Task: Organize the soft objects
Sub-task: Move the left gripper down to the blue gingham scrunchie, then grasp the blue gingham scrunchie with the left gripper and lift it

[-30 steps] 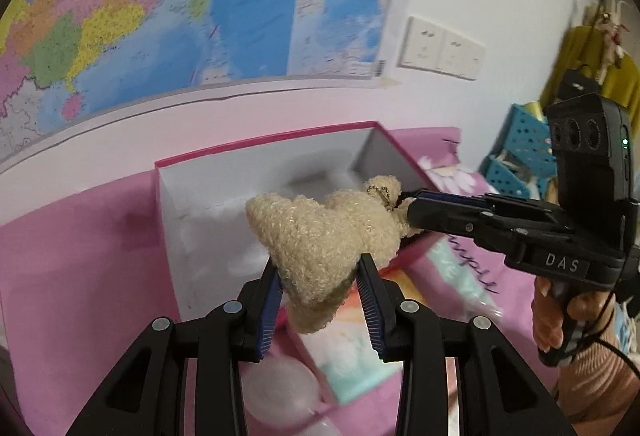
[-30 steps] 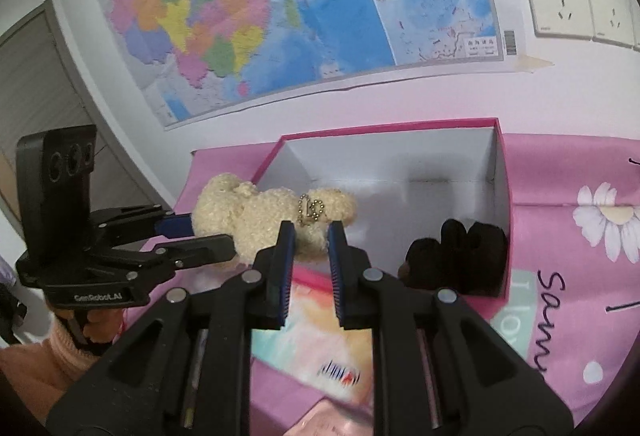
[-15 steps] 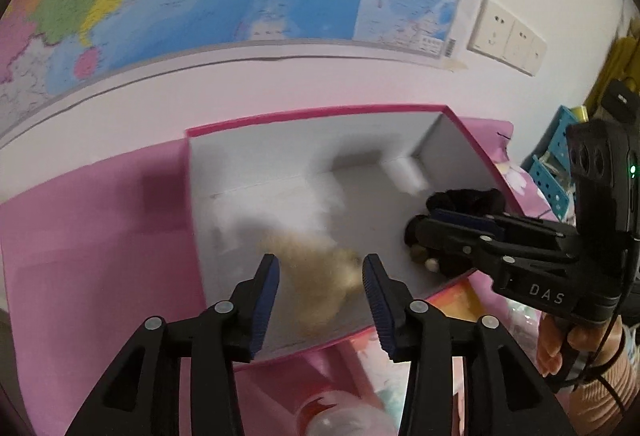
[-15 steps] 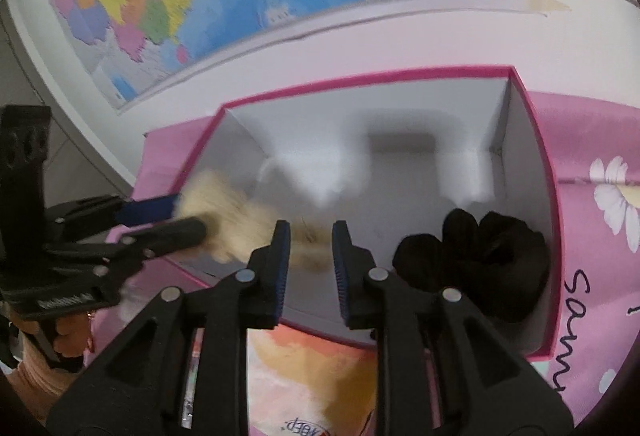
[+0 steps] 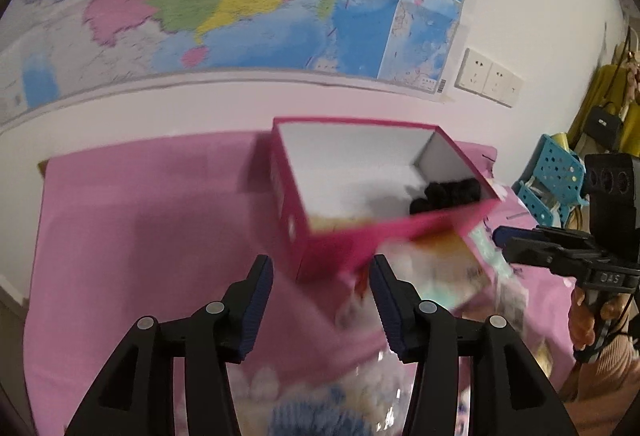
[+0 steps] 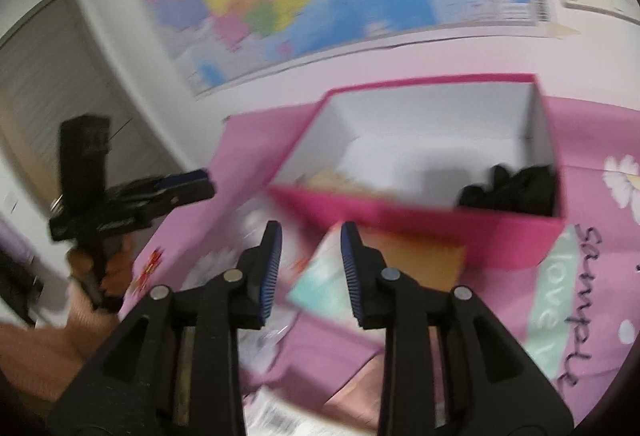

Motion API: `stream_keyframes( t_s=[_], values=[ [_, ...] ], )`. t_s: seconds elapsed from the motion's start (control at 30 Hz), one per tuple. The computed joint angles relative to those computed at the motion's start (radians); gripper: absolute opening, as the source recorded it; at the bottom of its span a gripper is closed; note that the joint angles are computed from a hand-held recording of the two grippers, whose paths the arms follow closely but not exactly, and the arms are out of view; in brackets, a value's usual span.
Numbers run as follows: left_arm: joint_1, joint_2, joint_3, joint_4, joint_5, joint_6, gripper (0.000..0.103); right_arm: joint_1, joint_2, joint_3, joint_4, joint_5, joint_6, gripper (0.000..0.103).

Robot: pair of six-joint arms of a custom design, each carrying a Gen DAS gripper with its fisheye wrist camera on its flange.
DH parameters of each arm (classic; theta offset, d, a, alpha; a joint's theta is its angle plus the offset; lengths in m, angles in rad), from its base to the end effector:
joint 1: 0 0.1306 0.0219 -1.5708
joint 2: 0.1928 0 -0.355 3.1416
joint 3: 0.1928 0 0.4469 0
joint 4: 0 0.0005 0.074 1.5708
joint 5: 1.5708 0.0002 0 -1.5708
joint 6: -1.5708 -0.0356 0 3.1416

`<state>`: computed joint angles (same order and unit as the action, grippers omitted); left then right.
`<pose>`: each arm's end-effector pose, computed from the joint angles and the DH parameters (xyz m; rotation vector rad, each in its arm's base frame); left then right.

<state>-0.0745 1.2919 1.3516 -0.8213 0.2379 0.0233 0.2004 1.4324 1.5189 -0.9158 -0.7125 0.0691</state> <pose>0.5138 -0.0473 0.4359 0.1785 2.3214 -0.3263 0.5388 0.1327 0.4491 -0.6383 2.2333 0.9122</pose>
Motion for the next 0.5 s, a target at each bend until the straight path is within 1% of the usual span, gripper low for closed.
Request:
stream_keyframes(
  t_s=[0.1, 0.17, 0.27, 0.4, 0.5],
  values=[
    [0.009, -0.042, -0.057, -0.018, -0.015, 0.000, 0.052, 0.043, -0.002, -0.003, -0.085, -0.033, 0.080, 0.035],
    [0.020, -0.059, -0.090, -0.038, 0.004, 0.009, 0.052, 0.077, 0.015, 0.010, -0.145, -0.033, 0.134, 0.046],
    [0.028, -0.086, -0.140, -0.048, 0.011, 0.028, 0.052, 0.132, 0.057, 0.036, -0.216, -0.017, 0.184, 0.047],
    [0.045, -0.111, -0.188, -0.048, 0.046, 0.053, 0.052, 0.181, 0.114, 0.069, -0.270, 0.004, 0.200, 0.047],
    [0.051, -0.120, -0.212, -0.056, 0.056, 0.064, 0.052, 0.212, 0.157, 0.097, -0.298, 0.026, 0.193, 0.047]
  ],
)
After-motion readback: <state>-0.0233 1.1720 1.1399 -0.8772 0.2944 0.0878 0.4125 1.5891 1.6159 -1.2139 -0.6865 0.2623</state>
